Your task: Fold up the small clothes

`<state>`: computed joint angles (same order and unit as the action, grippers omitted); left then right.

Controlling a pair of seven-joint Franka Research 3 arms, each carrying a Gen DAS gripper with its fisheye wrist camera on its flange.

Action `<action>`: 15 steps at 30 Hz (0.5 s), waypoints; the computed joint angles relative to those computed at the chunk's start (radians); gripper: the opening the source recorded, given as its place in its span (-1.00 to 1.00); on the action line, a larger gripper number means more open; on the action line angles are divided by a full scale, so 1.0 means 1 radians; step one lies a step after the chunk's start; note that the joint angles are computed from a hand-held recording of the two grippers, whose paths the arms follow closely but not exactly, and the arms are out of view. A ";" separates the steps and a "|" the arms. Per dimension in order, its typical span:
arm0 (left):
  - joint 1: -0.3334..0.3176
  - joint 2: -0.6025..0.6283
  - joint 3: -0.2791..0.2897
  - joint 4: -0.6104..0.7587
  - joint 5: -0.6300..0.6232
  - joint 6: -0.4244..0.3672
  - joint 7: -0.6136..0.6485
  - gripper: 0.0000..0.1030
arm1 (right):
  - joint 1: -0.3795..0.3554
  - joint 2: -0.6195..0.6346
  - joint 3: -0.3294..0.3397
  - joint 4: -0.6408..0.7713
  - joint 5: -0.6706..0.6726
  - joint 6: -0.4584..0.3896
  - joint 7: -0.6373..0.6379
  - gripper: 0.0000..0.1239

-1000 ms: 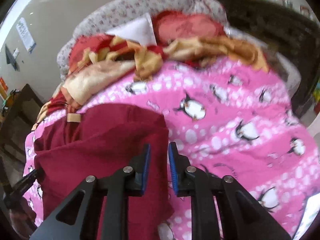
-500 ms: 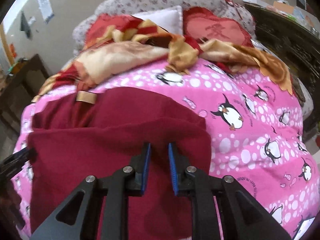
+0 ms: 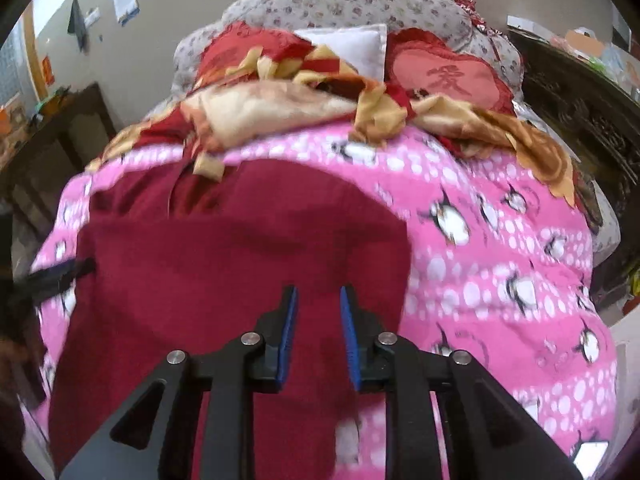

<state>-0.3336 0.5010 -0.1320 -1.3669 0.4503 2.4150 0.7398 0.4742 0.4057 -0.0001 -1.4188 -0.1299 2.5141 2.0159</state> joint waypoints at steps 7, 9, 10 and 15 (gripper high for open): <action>-0.021 -0.026 0.011 -0.027 0.044 -0.011 -0.031 0.15 | -0.010 0.002 -0.004 -0.038 0.026 0.000 0.041 -0.62; -0.023 -0.036 0.010 -0.035 0.058 -0.018 -0.029 0.15 | -0.007 -0.024 -0.002 -0.061 0.018 0.005 0.040 -0.61; -0.025 -0.041 0.010 -0.039 0.065 -0.019 -0.032 0.15 | -0.006 -0.034 -0.001 -0.071 0.013 0.007 0.039 -0.60; -0.026 -0.072 0.004 -0.067 0.086 -0.017 -0.052 0.16 | -0.004 -0.074 0.013 -0.127 0.006 0.021 0.044 -0.54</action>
<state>-0.3593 0.4294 -0.1283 -1.4340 0.5363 2.3978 0.6877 0.4702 0.3315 0.0132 -1.5459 -0.1241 2.5352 2.0595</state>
